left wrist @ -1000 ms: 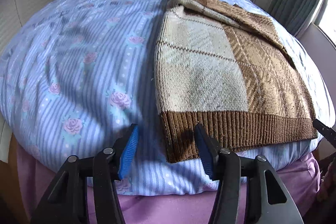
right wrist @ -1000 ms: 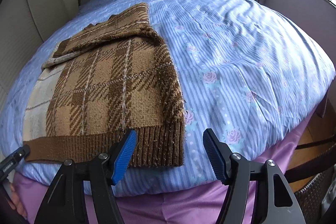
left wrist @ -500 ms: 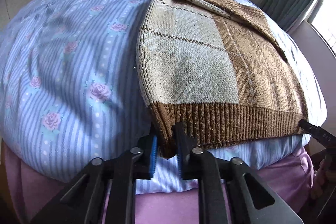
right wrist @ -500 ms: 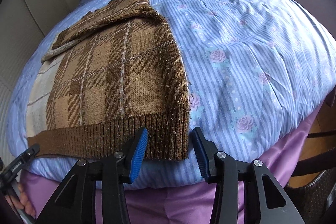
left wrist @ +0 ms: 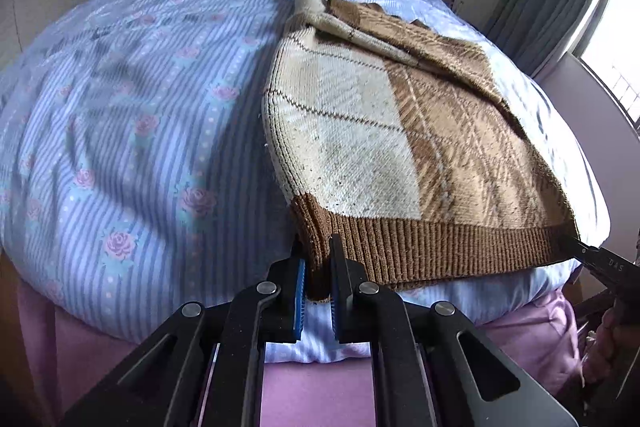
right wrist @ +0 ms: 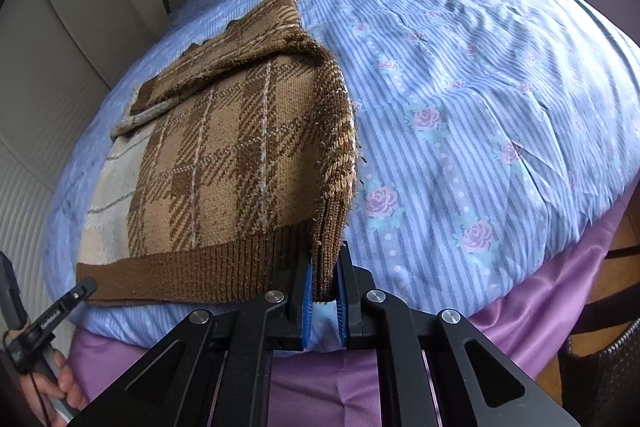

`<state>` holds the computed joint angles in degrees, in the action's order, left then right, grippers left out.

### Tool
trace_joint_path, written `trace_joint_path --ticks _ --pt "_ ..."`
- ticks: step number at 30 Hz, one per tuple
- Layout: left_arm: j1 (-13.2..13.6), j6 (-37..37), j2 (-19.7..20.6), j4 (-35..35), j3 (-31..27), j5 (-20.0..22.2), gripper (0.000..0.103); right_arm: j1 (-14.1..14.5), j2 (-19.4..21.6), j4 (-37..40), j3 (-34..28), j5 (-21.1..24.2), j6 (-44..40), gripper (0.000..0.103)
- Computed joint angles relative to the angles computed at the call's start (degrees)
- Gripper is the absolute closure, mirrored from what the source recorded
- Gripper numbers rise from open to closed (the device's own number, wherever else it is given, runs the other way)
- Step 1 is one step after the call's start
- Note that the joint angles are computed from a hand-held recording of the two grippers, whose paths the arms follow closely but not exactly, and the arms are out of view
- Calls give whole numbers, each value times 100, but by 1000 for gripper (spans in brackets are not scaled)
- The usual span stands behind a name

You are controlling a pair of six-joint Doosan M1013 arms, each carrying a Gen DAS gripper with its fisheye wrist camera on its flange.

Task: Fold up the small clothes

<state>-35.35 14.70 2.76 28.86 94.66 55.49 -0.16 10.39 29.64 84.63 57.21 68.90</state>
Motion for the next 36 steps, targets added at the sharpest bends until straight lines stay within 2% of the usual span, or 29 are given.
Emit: trace_joint_path --ticks 9,17,21,26,36 --pt "93 -206 -63 685 -449 -118 92 -25 -39 1055 -443 -314 -387 93" --pt "439 -291 171 1308 -1042 -167 92 177 310 1286 -1214 -859 -350 93" --pt "682 -266 400 1477 -1417 -220 92 304 614 1160 -1693 -1121 -203 93" --pt "1068 -44 800 1348 -1931 -270 92 470 1197 811 -2501 -1217 265 93" --pt "1682 569 1592 687 -2693 -348 92 757 2465 -104 -4169 -874 1307 93"
